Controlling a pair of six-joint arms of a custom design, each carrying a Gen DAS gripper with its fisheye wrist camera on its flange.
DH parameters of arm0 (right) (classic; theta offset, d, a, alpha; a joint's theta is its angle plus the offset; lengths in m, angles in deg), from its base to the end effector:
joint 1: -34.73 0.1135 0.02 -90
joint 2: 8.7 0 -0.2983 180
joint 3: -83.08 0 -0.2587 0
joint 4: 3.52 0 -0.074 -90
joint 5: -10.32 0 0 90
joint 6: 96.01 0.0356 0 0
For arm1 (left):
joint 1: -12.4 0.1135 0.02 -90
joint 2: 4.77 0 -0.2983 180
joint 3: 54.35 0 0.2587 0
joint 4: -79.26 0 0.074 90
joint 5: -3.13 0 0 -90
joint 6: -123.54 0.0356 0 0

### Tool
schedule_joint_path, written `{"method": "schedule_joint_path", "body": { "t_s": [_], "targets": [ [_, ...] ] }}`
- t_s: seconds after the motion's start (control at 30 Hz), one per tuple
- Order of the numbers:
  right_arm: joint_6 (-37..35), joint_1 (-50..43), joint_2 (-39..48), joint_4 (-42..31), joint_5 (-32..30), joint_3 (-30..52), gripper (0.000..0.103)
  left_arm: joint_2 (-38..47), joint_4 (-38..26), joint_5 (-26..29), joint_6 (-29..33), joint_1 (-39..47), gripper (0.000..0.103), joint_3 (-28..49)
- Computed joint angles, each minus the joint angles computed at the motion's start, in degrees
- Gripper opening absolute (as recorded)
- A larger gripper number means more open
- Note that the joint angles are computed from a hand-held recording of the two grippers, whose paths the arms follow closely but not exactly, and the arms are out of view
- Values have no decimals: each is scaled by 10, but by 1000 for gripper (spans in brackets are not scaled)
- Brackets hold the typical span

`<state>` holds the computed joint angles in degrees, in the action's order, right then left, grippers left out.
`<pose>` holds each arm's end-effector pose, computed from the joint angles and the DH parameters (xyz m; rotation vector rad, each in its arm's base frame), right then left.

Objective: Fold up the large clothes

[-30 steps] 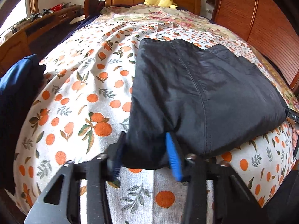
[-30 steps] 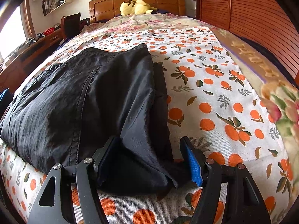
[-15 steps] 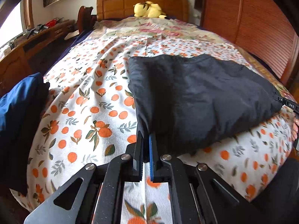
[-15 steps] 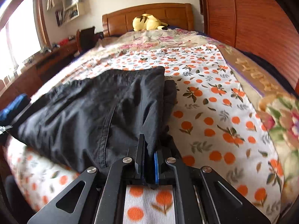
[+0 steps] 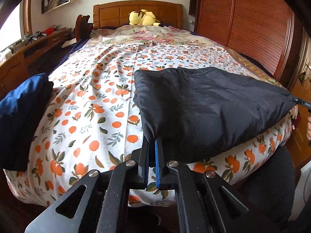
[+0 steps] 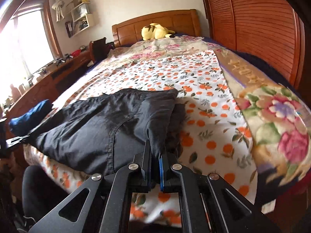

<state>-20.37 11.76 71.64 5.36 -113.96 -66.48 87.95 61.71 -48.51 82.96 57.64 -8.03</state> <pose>0.2054 -0.0653 0.1418 -0.1391 2.1560 0.3132 0.1969 0.1672 0.1326 0.2747 2.3417 -0.1543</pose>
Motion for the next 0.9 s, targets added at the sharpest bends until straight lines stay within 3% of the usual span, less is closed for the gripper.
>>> {"method": "schedule_joint_path", "body": {
  "t_s": [0.27, 0.4, 0.57, 0.63, 0.67, 0.8, 0.9],
  "targets": [
    [7, 34, 10, 53, 42, -23, 5, -11, -2, -18, 9, -2, 9, -1],
    [21, 48, 29, 56, 56, -11, 5, -21, 19, 0, 5, 26, 24, -13],
    [39, 85, 39, 79, 107, -16, 6, -42, -22, 36, 28, 52, 50, -12],
    [48, 100, 45, 84, 132, -16, 11, -54, -18, 32, 23, 44, 71, -20],
    [47, 106, 46, 79, 141, -14, 15, -59, -20, 37, 22, 42, 74, -23],
    [54, 146, 63, 92, 206, -14, 41, -88, -20, 52, 4, 14, 75, -46],
    [62, 161, 76, 119, 222, -25, 52, -112, -2, 52, -24, -24, 75, -68]
  ]
}}
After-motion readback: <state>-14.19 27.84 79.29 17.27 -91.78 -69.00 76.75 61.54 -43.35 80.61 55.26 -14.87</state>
